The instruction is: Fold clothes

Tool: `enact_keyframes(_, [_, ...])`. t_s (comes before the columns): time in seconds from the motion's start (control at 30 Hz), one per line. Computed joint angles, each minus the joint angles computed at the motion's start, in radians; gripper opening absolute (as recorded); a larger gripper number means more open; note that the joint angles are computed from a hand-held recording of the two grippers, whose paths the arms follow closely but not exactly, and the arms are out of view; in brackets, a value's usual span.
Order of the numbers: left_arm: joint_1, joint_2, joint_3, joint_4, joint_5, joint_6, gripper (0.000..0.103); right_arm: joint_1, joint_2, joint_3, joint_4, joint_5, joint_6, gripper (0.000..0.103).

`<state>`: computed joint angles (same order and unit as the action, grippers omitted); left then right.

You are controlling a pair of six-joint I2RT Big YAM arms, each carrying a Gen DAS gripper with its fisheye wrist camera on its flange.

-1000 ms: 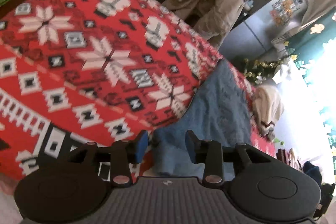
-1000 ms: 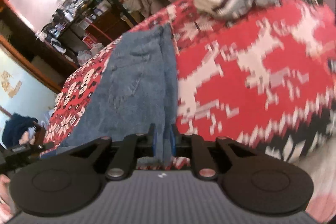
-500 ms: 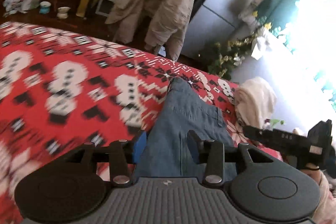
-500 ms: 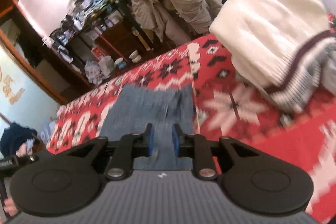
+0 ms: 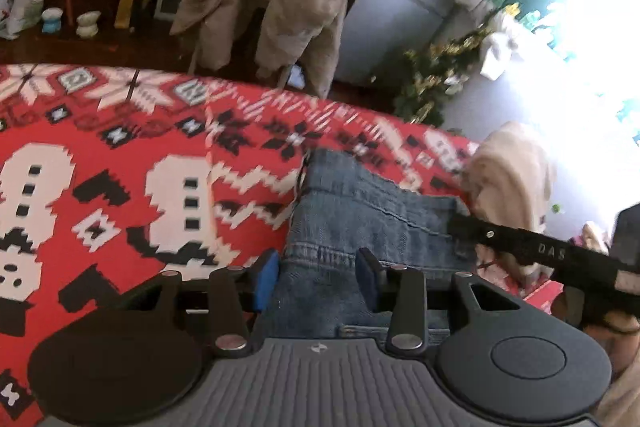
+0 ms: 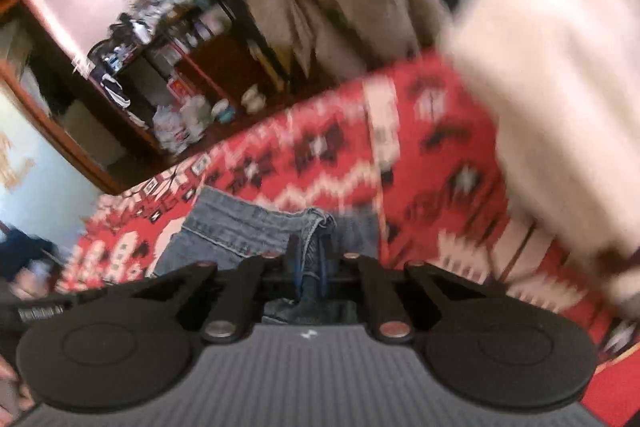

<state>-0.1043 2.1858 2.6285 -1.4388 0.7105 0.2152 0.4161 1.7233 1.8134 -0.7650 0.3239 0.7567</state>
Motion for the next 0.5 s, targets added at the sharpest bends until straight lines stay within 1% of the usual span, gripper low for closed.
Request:
enact_keyframes(0.07, [-0.004,-0.036,-0.057,0.051,0.007,0.017,0.04,0.033,0.005,0.035,-0.029,0.114,-0.084,0.008])
enact_keyframes(0.1, [-0.011,-0.039,-0.067,0.057,-0.009,0.035,0.04,0.038,0.013,0.051,-0.053,0.133,-0.093,0.008])
enact_keyframes(0.2, [-0.031,-0.043,-0.092,0.07,-0.069,0.085,0.04,0.023,0.05,0.074,-0.125,0.121,-0.054,0.008])
enact_keyframes(0.23, [-0.035,-0.048,-0.108,0.08,-0.091,0.104,0.041,0.021,0.054,0.065,-0.124,0.125,-0.057,0.009])
enact_keyframes(0.27, [-0.039,-0.054,-0.125,0.092,-0.114,0.124,0.041,0.02,0.049,0.043,-0.102,0.127,-0.064,0.009])
enact_keyframes(0.33, [-0.041,-0.074,-0.165,0.113,-0.133,0.149,0.041,0.019,0.032,0.007,-0.061,0.127,-0.064,0.01])
enact_keyframes(0.4, [-0.041,-0.092,-0.194,0.129,-0.147,0.166,0.039,0.018,0.017,-0.017,-0.044,0.138,-0.064,0.02])
enact_keyframes(0.43, [-0.04,-0.105,-0.208,0.138,-0.147,0.168,0.036,0.015,0.003,-0.034,-0.032,0.139,-0.053,0.023])
enact_keyframes(0.47, [-0.038,-0.119,-0.221,0.147,-0.145,0.169,0.035,0.011,-0.014,-0.053,-0.017,0.138,-0.037,0.025])
enact_keyframes(0.5, [-0.035,-0.136,-0.242,0.164,-0.14,0.172,0.034,0.007,-0.03,-0.071,-0.003,0.136,-0.021,0.025])
